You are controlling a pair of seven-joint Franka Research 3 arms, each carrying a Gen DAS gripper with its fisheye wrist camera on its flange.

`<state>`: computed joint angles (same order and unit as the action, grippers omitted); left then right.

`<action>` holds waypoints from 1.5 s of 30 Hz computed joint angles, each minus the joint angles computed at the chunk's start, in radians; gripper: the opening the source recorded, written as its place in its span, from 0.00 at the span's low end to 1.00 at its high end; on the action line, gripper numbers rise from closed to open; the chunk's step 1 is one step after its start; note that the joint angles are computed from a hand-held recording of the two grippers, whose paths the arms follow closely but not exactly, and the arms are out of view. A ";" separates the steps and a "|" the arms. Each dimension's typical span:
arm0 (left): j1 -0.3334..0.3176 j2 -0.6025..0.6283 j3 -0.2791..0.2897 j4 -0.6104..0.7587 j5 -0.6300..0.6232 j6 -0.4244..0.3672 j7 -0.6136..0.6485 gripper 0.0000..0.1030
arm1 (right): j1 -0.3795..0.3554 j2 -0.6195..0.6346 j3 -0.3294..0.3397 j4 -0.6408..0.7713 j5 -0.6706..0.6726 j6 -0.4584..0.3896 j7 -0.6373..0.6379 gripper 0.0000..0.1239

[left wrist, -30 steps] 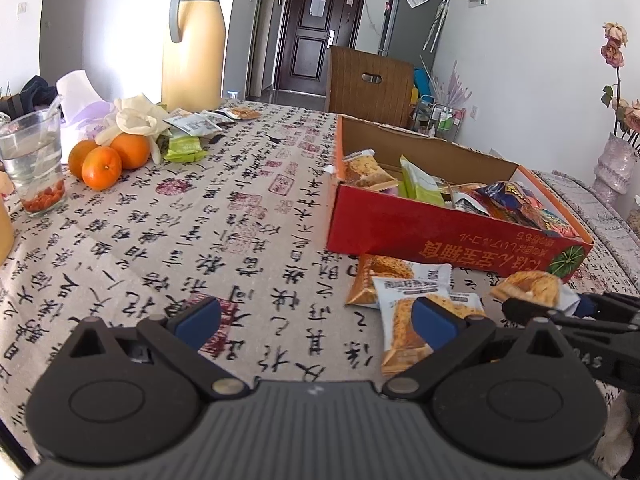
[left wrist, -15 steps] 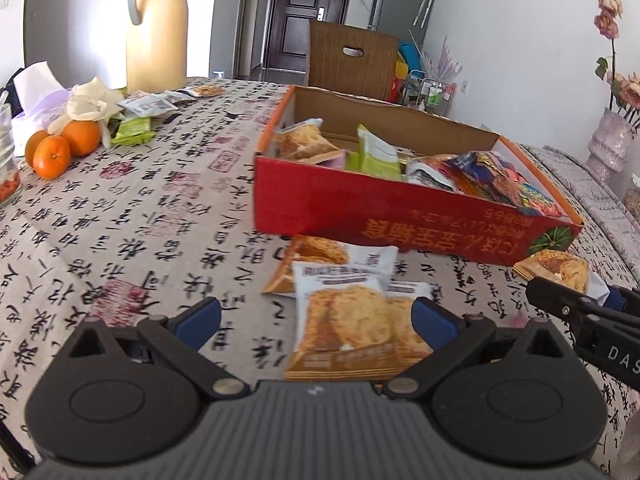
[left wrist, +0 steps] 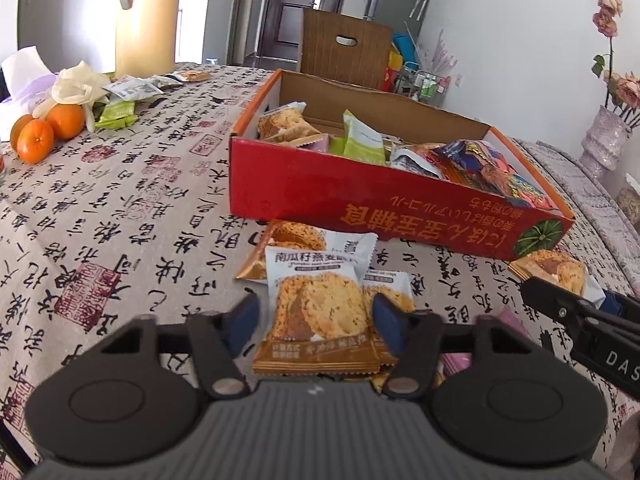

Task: Organize snacks
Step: 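Grasp a cookie packet with the right tool while the left tool grasps another, then carry both cookie packets over the box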

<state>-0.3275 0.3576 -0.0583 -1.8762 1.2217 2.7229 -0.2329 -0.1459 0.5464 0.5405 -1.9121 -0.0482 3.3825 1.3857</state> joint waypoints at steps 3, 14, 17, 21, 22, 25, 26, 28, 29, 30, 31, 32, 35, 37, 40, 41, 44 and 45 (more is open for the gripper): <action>-0.001 -0.004 0.005 -0.006 0.020 0.015 -0.016 0.48 | 0.004 -0.005 -0.005 -0.004 0.002 0.003 0.003 0.38; 0.011 -0.049 0.000 -0.040 0.139 0.038 -0.112 0.41 | 0.000 -0.008 -0.003 -0.008 -0.013 0.013 0.018 0.39; 0.019 -0.064 -0.008 -0.047 0.179 0.033 -0.143 0.41 | -0.004 -0.011 0.000 -0.011 -0.022 0.019 0.026 0.39; 0.030 -0.081 -0.020 -0.049 0.232 0.025 -0.180 0.41 | -0.005 -0.009 0.000 -0.004 -0.037 0.029 0.041 0.39; 0.034 -0.084 -0.024 -0.047 0.242 0.022 -0.182 0.41 | -0.006 -0.006 0.001 0.000 -0.043 0.031 0.046 0.39; 0.040 -0.091 -0.031 -0.036 0.275 0.009 -0.192 0.41 | 0.002 -0.001 -0.005 0.018 -0.050 0.035 0.058 0.39; 0.042 -0.093 -0.033 -0.030 0.287 0.004 -0.195 0.41 | 0.006 0.002 -0.008 0.025 -0.052 0.039 0.062 0.39; 0.046 -0.095 -0.037 -0.017 0.304 -0.006 -0.196 0.41 | 0.011 0.007 -0.012 0.039 -0.059 0.046 0.071 0.39; 0.048 -0.094 -0.039 -0.009 0.312 -0.009 -0.196 0.41 | 0.015 0.011 -0.015 0.050 -0.062 0.050 0.074 0.39; 0.050 -0.092 -0.039 0.002 0.320 -0.014 -0.195 0.41 | 0.019 0.014 -0.018 0.058 -0.065 0.053 0.079 0.39; 0.052 -0.089 -0.040 0.013 0.325 -0.018 -0.194 0.41 | 0.024 0.017 -0.022 0.068 -0.069 0.055 0.083 0.39; 0.054 -0.085 -0.040 0.023 0.329 -0.019 -0.192 0.41 | 0.030 0.023 -0.026 0.083 -0.072 0.055 0.087 0.39; 0.057 -0.068 -0.037 0.063 0.339 -0.021 -0.180 0.41 | 0.051 0.042 -0.040 0.131 -0.075 0.051 0.091 0.39; 0.057 -0.053 -0.034 0.092 0.337 -0.023 -0.167 0.41 | 0.066 0.059 -0.049 0.169 -0.072 0.044 0.089 0.39; 0.058 -0.025 -0.024 0.139 0.326 -0.016 -0.142 0.41 | 0.078 0.090 -0.049 0.231 -0.066 0.025 0.076 0.39; 0.058 -0.015 -0.020 0.155 0.320 -0.014 -0.133 0.41 | 0.086 0.102 -0.050 0.256 -0.061 0.016 0.067 0.39; 0.054 0.023 -0.006 0.210 0.288 -0.008 -0.086 0.41 | 0.113 0.143 -0.058 0.339 -0.036 -0.016 0.031 0.39; 0.052 0.039 0.000 0.233 0.275 -0.008 -0.065 0.41 | 0.124 0.157 -0.062 0.368 -0.024 -0.028 0.017 0.39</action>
